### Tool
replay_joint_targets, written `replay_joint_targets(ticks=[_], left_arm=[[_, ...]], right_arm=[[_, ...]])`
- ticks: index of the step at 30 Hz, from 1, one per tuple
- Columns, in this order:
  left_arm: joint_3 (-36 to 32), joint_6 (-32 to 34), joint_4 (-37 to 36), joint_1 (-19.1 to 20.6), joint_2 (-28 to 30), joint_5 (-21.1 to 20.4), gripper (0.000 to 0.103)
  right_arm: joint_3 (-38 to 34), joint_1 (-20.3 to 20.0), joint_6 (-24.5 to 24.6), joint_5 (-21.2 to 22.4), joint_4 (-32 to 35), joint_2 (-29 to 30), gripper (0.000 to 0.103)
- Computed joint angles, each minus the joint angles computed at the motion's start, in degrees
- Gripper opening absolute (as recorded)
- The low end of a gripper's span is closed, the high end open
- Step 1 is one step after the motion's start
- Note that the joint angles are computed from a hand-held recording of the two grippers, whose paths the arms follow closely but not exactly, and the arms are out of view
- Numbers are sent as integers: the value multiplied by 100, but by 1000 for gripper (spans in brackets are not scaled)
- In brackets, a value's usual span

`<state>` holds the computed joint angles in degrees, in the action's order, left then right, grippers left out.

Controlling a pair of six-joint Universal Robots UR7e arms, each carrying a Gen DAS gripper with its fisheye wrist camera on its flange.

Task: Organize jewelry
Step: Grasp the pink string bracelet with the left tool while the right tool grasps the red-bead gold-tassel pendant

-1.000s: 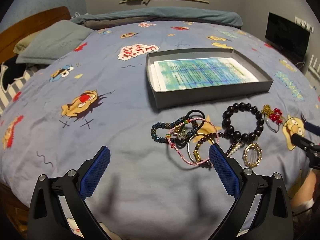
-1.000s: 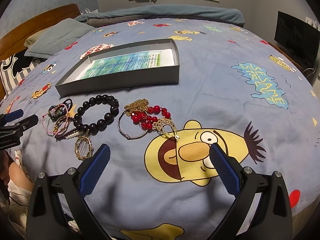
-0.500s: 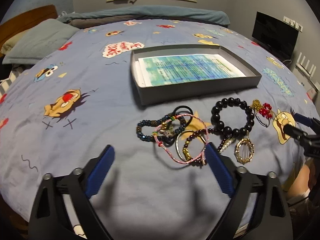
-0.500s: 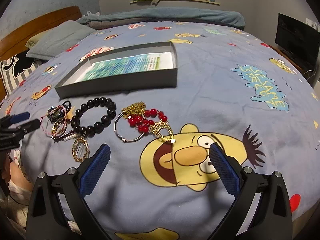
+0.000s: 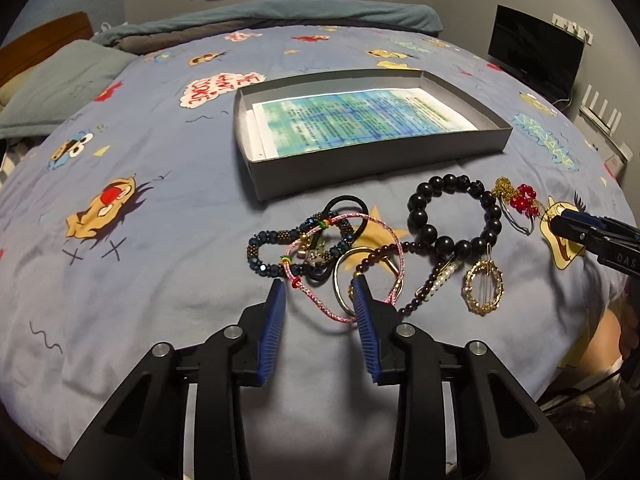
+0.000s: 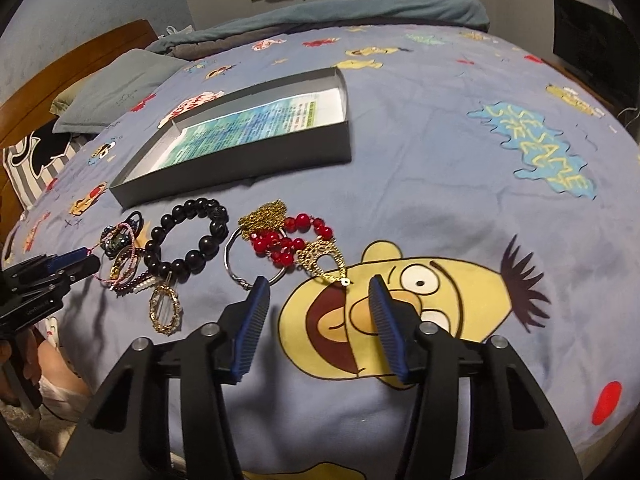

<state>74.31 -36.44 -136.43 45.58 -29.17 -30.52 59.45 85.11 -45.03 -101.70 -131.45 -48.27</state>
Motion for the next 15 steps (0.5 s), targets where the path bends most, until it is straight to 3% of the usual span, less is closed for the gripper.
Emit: replay_joint_targets(ticks=[6, 10, 15], left_arm=[[-11, 66, -77, 6, 18, 19, 34], [15, 70, -121, 17, -10, 19, 34], [14, 118, -171, 22, -19, 35, 34]], right_arm=[[-290, -3, 261, -53, 322, 180, 49], [-476, 0, 396, 55, 541, 259, 37], [-663, -16, 607, 314, 719, 292, 31]])
